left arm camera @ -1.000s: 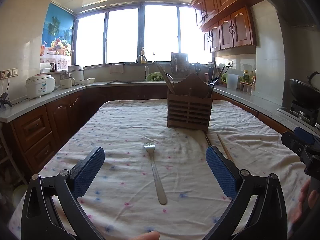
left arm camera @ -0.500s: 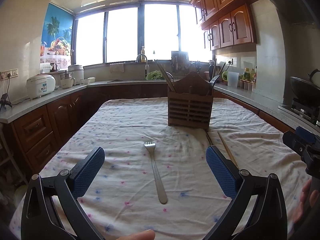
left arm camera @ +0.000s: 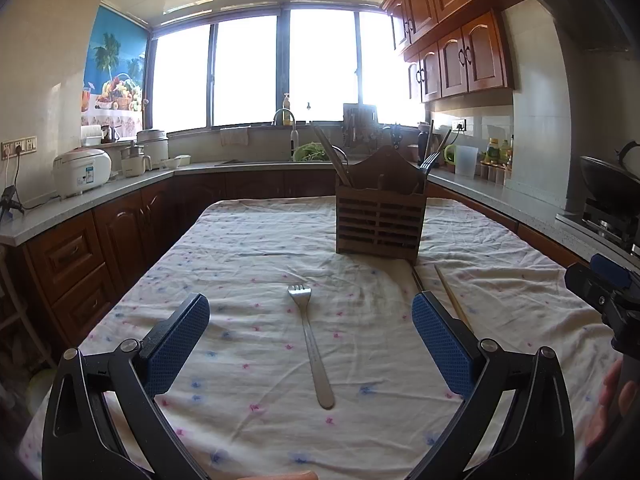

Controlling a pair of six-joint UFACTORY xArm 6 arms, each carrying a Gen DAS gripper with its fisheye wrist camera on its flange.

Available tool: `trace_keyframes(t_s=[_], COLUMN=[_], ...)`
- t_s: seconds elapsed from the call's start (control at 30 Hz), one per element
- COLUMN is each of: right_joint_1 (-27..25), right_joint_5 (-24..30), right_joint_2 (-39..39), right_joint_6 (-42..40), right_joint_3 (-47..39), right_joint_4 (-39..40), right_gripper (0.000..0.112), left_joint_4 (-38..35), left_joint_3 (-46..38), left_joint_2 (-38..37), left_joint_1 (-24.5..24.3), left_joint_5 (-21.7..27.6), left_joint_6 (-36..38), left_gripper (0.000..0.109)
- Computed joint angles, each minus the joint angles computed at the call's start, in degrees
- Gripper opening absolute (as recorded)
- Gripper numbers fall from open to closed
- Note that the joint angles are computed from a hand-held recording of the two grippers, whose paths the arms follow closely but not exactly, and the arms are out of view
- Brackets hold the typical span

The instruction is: Organize utensils

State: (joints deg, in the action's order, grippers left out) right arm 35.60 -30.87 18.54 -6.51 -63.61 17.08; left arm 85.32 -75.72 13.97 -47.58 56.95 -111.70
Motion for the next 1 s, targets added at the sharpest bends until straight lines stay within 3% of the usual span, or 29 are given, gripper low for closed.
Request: trace_keyframes(t_s=[1.0], right_joint_1=[-0.16], right_joint_5=[-0.13], right_joint_2=[-0.2], right_joint_6=[0.98], right_joint_3=[-0.38], right_joint_4=[-1.66], right_gripper=[0.103], left_joint_4=[0.99], left_joint_3=[-0.29], left_joint_2=[0.04], left_joint_1=[-0.06], left_joint_5=[0.12], left_joint_6=[0.08], left_gripper=[0.103])
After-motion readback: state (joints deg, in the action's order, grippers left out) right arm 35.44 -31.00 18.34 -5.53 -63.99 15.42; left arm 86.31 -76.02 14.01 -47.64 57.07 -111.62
